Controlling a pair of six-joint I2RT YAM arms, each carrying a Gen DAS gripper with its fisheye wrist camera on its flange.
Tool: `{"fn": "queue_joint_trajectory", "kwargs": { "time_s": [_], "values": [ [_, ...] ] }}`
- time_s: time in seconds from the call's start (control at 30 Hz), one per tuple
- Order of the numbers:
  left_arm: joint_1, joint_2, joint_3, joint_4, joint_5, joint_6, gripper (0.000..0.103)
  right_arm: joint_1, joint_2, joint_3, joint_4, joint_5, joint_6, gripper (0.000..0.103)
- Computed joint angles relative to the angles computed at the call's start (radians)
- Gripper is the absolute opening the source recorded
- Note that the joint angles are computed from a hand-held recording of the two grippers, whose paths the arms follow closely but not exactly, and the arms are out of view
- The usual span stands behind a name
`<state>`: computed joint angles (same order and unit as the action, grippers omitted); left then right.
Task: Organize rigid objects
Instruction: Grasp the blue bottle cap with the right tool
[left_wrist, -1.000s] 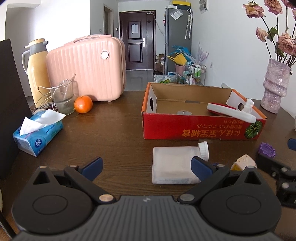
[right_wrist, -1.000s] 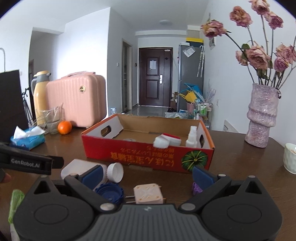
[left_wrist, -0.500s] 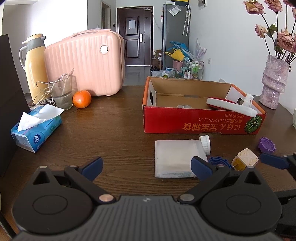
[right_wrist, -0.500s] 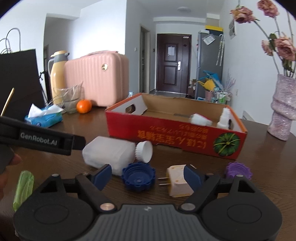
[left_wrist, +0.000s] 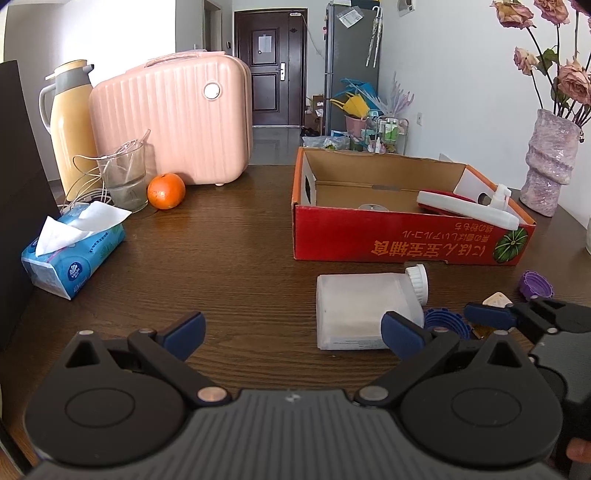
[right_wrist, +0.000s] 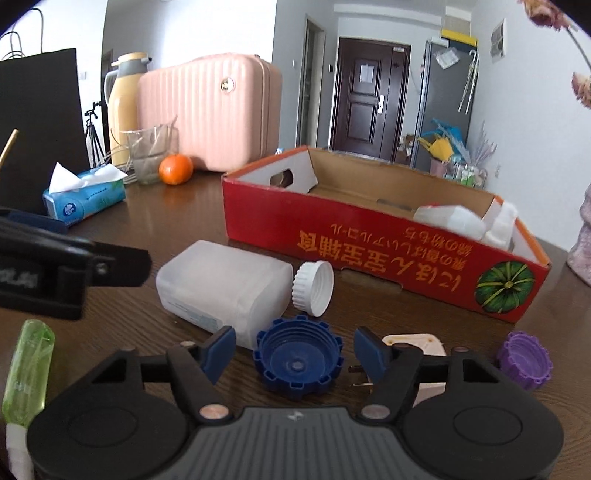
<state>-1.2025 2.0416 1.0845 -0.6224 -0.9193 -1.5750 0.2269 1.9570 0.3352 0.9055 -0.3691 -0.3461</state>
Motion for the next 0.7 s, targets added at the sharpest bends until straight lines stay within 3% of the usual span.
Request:
{"fn": "queue_joint_trajectory", "kwargs": {
  "time_s": [0.1,0.17,0.7],
  "values": [
    [-0.001,-0.007,-0.012,0.009,-0.001,0.002,0.103,0.007,0.017,0.026,-0.031,0.001,-0.003,0.064],
    [0.000,-0.009,-0.015,0.011,0.002,0.004,0.103,-0.007,0.021,0.035,-0.052,-0.028,-0.001,0.053],
    [0.005,-0.031,-0.051,0.041,0.011,0.011,0.103,-0.105,-0.063,-0.113,0.145,-0.119,0.032,0.052]
  ]
}}
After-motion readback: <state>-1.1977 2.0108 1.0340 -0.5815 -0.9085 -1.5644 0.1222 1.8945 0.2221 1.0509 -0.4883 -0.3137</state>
